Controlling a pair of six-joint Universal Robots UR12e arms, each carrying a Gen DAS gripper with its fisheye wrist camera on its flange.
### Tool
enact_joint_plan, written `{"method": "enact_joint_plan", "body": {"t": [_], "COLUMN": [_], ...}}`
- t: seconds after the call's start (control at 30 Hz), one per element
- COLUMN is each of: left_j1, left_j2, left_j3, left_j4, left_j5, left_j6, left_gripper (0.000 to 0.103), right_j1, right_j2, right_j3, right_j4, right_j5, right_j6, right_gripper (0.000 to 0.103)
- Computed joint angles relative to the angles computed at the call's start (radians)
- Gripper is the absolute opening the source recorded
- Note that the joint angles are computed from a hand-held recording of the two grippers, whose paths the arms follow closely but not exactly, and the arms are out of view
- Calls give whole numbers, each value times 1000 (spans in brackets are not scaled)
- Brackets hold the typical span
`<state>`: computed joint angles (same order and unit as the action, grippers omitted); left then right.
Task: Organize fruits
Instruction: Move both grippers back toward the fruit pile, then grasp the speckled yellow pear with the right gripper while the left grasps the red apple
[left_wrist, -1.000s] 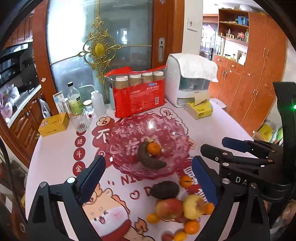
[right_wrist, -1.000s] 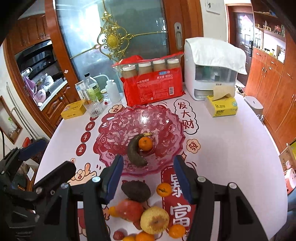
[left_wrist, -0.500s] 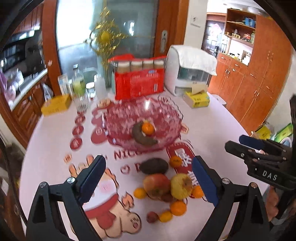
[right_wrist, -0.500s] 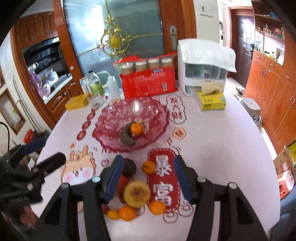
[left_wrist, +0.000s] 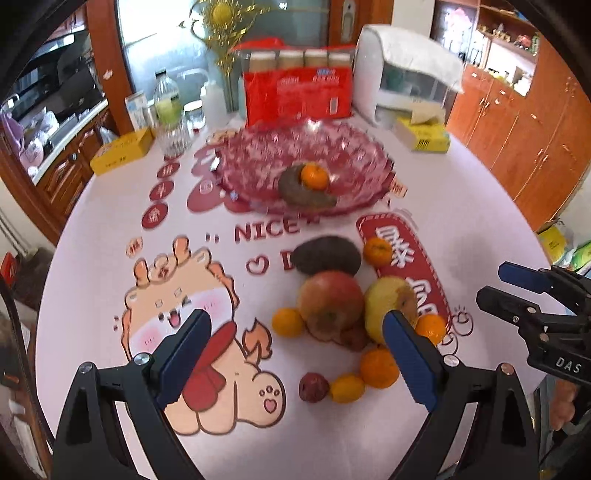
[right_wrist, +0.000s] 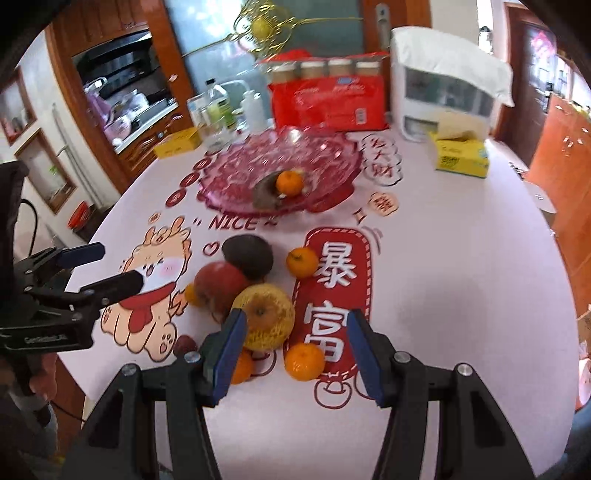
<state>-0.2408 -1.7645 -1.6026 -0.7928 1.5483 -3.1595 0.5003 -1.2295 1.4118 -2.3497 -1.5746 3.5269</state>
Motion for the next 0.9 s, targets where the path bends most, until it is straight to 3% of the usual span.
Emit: {"method": "enact_joint_plan", "body": {"t": [0.13,0.23,0.5,0.9], "left_j1": [-5,-8,-6,15], "left_j2": [-21,-44,-114,-157], "left_j3": [20,41,113,151], "left_j4": [-68,-92,-161,-213], "left_j5": [11,14,-27,-107], "left_j6": [-9,29,128,169], "left_gripper": [93,93,93,93], "right_j1": [-9,-10,-9,0], "right_j2": [11,24,57,104], "right_j3": [9,6,-5,-43], "right_j4": [-17,-13,15,35], "right_j5": [71,95,120,128], "right_j6": [-7,-9,48,107], "right_gripper": [57,57,61,66]}}
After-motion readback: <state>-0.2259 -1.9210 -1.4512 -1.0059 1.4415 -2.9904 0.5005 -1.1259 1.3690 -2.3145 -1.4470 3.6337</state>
